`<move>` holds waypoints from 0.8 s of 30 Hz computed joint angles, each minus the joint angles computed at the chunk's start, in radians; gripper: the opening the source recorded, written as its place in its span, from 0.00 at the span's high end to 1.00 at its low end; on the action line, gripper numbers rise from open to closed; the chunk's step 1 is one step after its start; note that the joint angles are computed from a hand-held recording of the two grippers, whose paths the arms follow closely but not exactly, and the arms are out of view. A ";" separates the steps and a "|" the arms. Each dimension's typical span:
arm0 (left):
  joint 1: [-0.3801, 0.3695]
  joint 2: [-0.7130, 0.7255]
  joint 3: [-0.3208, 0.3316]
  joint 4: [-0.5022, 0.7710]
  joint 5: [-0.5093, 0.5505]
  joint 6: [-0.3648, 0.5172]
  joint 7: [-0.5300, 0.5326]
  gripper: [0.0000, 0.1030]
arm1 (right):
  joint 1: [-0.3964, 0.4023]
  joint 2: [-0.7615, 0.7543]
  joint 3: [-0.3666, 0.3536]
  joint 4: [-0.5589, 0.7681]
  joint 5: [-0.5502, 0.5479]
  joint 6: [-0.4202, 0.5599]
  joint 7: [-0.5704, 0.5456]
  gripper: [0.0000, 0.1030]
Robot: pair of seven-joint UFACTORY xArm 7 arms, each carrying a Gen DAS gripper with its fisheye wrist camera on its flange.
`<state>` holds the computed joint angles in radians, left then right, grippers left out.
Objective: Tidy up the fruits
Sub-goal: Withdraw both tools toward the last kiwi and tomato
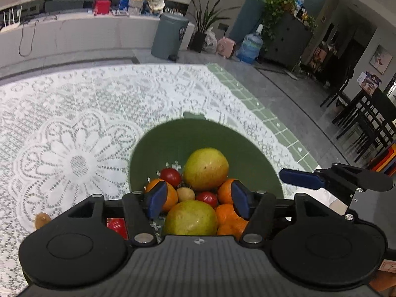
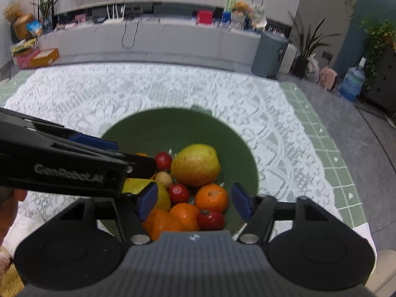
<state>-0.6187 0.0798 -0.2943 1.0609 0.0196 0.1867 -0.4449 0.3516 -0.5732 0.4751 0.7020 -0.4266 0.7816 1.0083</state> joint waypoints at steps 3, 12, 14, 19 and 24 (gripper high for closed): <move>-0.008 -0.035 0.022 -0.023 0.106 -0.014 -0.087 0.28 | -0.022 -0.038 0.034 -0.013 -0.042 -0.011 0.049 0.24; 0.094 -0.174 -0.021 -0.097 0.552 -0.001 -0.466 0.25 | -0.052 -0.063 0.099 -0.004 -0.109 -0.076 0.163 0.19; 0.125 -0.207 -0.041 -0.114 0.586 0.011 -0.503 0.25 | -0.067 -0.053 0.121 0.010 -0.117 -0.094 0.194 0.18; 0.190 -0.289 -0.085 -0.168 0.628 0.051 -0.526 0.25 | -0.095 -0.006 0.179 0.055 -0.157 -0.143 0.257 0.18; 0.251 -0.372 -0.116 -0.237 0.620 0.054 -0.528 0.25 | -0.113 0.071 0.243 0.113 -0.221 -0.147 0.324 0.18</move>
